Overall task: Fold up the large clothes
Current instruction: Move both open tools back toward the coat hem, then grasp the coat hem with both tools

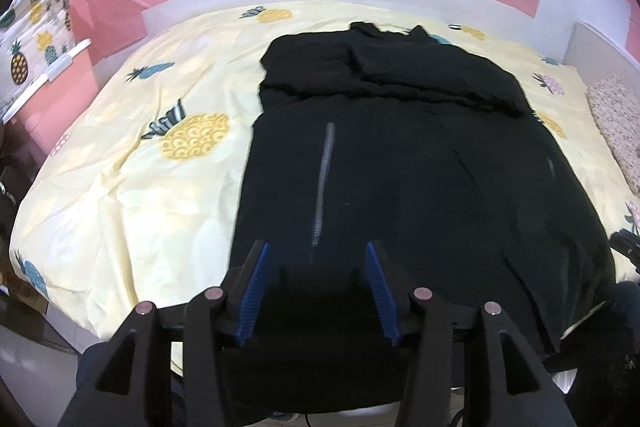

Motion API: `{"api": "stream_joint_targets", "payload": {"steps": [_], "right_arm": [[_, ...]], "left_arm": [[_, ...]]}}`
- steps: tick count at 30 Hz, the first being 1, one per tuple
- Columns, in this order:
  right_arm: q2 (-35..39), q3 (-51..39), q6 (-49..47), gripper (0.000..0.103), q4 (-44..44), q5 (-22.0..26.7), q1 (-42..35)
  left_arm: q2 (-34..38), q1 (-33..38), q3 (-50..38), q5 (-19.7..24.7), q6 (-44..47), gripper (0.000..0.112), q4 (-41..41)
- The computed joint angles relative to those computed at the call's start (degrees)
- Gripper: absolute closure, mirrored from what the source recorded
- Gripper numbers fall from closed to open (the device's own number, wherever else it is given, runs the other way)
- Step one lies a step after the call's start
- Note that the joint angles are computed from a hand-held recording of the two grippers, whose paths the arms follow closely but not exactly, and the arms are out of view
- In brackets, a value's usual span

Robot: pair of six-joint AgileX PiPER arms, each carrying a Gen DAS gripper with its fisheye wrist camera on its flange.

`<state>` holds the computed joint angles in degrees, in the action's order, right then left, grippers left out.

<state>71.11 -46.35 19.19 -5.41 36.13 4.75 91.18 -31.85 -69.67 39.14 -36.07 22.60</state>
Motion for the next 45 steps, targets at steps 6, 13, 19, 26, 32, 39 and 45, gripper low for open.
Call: {"api": "stream_joint_targets", "payload": {"steps": [6,13,19,26,32,39,45], "right_arm": [[1.88,1.04,-5.94,0.043,4.89,-0.7,-5.98],[5.12,0.53,-12.64,0.042,9.76,-1.05,-13.56],[9.78,-0.89,-20.99,0.041,17.17,0.17,-19.73],[13.65,-0.52,-37.67,0.035,35.04,6.57,-27.45],[13.17,0.56,-42.95,0.035,38.14,10.22,-29.86],[15.22,-1.82,-39.78,0.05,33.69,10.99,-27.54],[12.44,-0.75,-43.3,0.08,38.07,12.65,-28.72]], "left_arm": [[1.37,5.93,1.23,-1.6,2.99,0.052,-3.28],[5.12,11.34,1.49,-2.66,8.25,0.051,-8.88],[8.13,14.46,1.63,-4.12,18.07,0.045,-18.55],[7.43,16.81,4.89,-4.32,32.95,0.043,-36.22],[6.14,13.17,7.79,-5.98,28.82,0.036,-31.41],[8.48,11.34,5.06,-3.37,25.04,0.036,-26.94],[6.27,10.27,3.91,-1.25,24.47,0.095,-24.6]]}}
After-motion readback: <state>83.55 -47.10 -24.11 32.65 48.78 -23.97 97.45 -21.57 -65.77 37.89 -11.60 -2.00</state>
